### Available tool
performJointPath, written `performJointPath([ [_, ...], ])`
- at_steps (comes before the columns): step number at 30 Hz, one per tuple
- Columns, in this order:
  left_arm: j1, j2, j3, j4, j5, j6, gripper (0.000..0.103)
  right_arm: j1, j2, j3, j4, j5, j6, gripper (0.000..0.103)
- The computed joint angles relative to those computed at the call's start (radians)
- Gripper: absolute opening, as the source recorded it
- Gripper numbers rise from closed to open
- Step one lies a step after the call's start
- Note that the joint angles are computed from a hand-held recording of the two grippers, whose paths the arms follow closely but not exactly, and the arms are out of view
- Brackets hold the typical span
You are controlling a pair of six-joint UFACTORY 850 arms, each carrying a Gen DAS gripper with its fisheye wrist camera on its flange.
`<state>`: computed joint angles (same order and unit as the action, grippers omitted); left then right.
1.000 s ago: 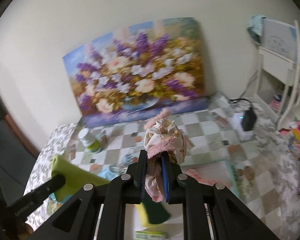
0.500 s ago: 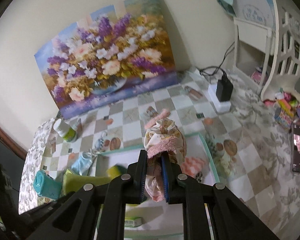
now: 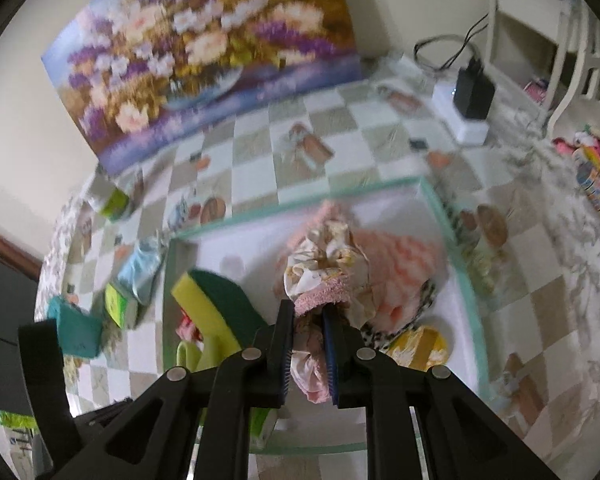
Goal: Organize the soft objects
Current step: 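Carry the green cloth and scrunchie into the white tray and release both, then move the left gripper to the green tissue pack and grasp it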
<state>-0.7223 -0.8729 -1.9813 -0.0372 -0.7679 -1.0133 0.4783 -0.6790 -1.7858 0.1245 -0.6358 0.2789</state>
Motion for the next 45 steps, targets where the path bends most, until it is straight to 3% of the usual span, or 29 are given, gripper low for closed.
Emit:
performJointPath([
  [8, 0.006, -0.03, -0.03, -0.039, -0.019, 0.013, 0.005, 0.003, -0.091, -0.069, 0.024, -0.12, -0.016, 0.019],
  [11, 0.017, -0.036, -0.045, -0.059, -0.027, 0.032, 0.008, 0.001, -0.106, -0.082, 0.03, -0.146, -0.012, 0.031],
  [13, 0.022, -0.033, -0.047, -0.07, -0.022, 0.036, 0.017, 0.003, -0.11, -0.087, 0.019, -0.154, -0.002, 0.046],
  [15, 0.021, -0.01, -0.025, -0.064, -0.011, 0.031, 0.026, 0.009, -0.109, -0.092, -0.022, -0.16, 0.024, 0.053],
  [25, 0.015, 0.079, 0.029, 0.026, 0.057, -0.033, 0.054, 0.023, -0.075, -0.102, -0.156, -0.147, 0.108, 0.066],
  [32, 0.005, 0.152, 0.108, 0.182, 0.093, -0.186, 0.089, 0.033, -0.047, -0.098, -0.273, -0.129, 0.211, 0.077],
  [35, 0.002, 0.156, 0.111, 0.283, 0.053, -0.285, 0.099, 0.034, -0.035, -0.09, -0.314, -0.122, 0.246, 0.086],
  [37, 0.001, 0.156, 0.111, 0.328, 0.018, -0.323, 0.099, 0.036, -0.029, -0.087, -0.343, -0.123, 0.274, 0.101],
  [38, 0.002, 0.161, 0.118, 0.348, 0.001, -0.339, 0.099, 0.037, -0.027, -0.087, -0.347, -0.123, 0.278, 0.103],
  [45, 0.011, 0.191, 0.161, 0.399, -0.008, -0.418, 0.099, 0.039, -0.02, -0.084, -0.331, -0.1, 0.265, 0.103],
])
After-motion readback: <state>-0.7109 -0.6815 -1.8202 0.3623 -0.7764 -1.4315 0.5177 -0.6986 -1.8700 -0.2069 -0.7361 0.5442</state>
